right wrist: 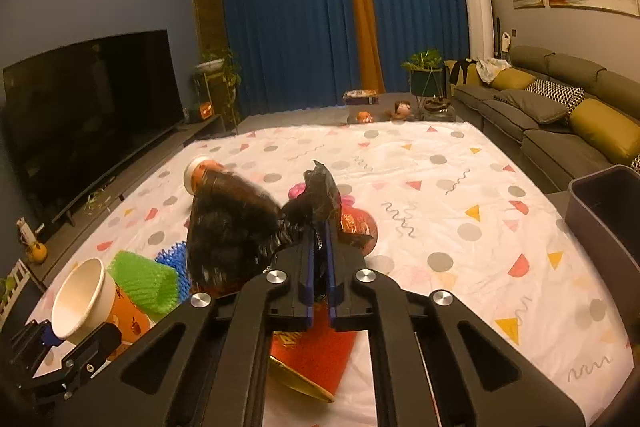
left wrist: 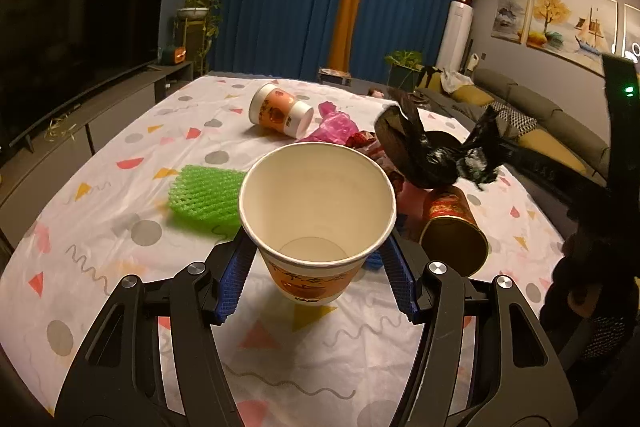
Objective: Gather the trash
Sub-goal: 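Close the right tool on the black plastic bag and lift it, then carry the paper cup with the left tool while the right tool carries the black bag to the bin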
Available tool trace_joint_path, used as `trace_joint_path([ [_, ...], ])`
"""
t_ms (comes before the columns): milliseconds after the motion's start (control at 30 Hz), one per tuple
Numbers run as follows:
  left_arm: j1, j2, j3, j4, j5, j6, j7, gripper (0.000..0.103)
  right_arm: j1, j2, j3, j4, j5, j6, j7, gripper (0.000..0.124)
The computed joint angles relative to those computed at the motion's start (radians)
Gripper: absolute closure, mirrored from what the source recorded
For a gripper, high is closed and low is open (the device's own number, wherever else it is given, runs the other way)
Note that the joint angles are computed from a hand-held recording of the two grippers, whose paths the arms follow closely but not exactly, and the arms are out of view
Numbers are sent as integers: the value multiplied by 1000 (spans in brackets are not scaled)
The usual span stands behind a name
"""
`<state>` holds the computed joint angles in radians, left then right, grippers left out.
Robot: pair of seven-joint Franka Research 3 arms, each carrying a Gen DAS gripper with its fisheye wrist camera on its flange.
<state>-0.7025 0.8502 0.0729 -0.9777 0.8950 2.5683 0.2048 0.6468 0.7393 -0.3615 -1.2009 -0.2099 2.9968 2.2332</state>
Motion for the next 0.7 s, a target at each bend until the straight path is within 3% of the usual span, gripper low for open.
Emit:
trace_joint_path([
  [100,-4,-12,6,-17,11,6,-14,43,52,-52,-71,-93,-12,82,44,119],
  [233,-10,-23,8,-28,29,5,-31,43,174,-115,-227,-230,9,189,82,119],
  [467,-31,-40,8,-34,72,0,-51,43,372,-187,-446,-426,102,309,58,120],
  [700,-51,-29,2,-1,91,-7,-36,43,511,-234,-573,-565,208,377,-30,121],
])
